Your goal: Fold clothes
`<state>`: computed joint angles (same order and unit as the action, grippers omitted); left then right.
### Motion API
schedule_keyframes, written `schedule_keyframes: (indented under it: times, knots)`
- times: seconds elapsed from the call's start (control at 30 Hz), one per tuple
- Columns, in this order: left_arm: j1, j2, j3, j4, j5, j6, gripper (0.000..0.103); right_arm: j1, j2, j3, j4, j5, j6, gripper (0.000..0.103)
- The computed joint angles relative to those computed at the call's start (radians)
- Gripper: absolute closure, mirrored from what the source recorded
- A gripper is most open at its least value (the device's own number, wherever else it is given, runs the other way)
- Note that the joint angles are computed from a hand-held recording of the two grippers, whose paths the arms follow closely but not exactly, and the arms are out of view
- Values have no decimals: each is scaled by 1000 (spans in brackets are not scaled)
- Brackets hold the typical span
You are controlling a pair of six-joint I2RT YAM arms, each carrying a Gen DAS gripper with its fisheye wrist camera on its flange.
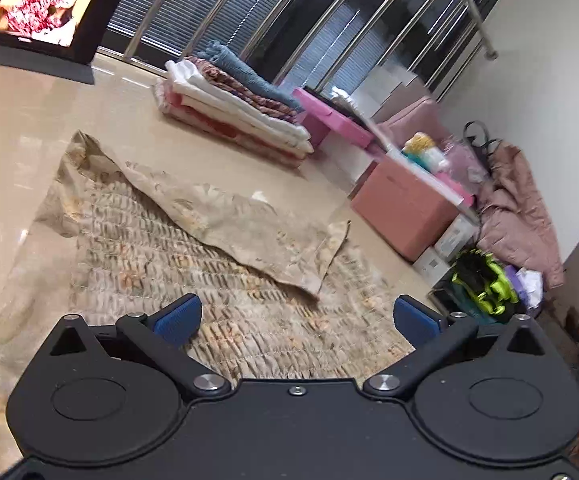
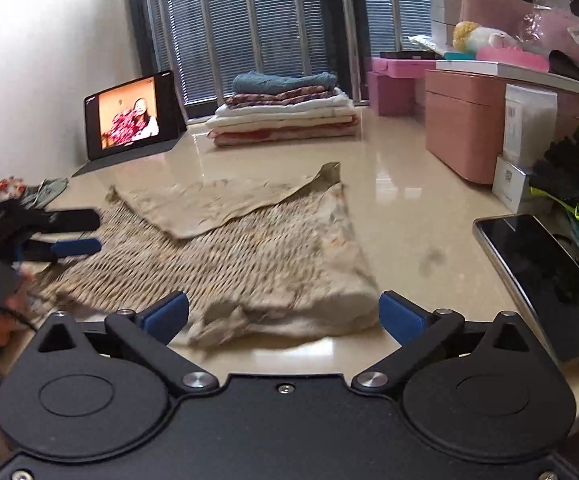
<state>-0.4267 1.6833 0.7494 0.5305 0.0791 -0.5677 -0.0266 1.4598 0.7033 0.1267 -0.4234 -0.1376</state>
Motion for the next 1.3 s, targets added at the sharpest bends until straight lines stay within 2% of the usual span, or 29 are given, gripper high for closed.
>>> schedule_keyframes:
  times: [0.13,0.23,0.37,0.53,0.63,0.73,0.87,1.03,1.1,1.2,1.3]
  knots:
    - [-45,-137,-74,-7,-72,-36,0,10,-84,-57,-14,26,-42,1]
    - [-96,-281,-150,-93,-143,-40,0,33,-154,-109,-13,67,-90,1]
    - [-159,-522,-247,-311,-233,-37,0,37,-249,-158,-50,48,-115,1]
    - [-282,-819,-326,-617,-379,-202,0,23,-328,-182,-111,-17,-60,1]
    - [-478,-921,-349,-746,-627,-344,0,35,-376,-202,-129,-23,-28,1]
    - [-677,-919,-313,-896,-859,-502,0,55,-430,-227,-146,-23,-11,1]
    - [-850,-836,-216,-1112,-1028,-691,0,82,-501,-257,-178,-18,4,1]
    - [-987,-731,-115,-1328,-1151,-874,0,115,-582,-282,-225,-5,8,1]
    - [-1029,-683,-83,-1416,-1194,-992,0,132,-608,-288,-237,6,6,1]
    - [-1072,-620,-36,-1563,-1215,-1167,0,165,-632,-292,-247,26,11,1]
    - [-1095,-560,7,-1702,-1192,-1300,0,208,-644,-292,-253,54,17,1]
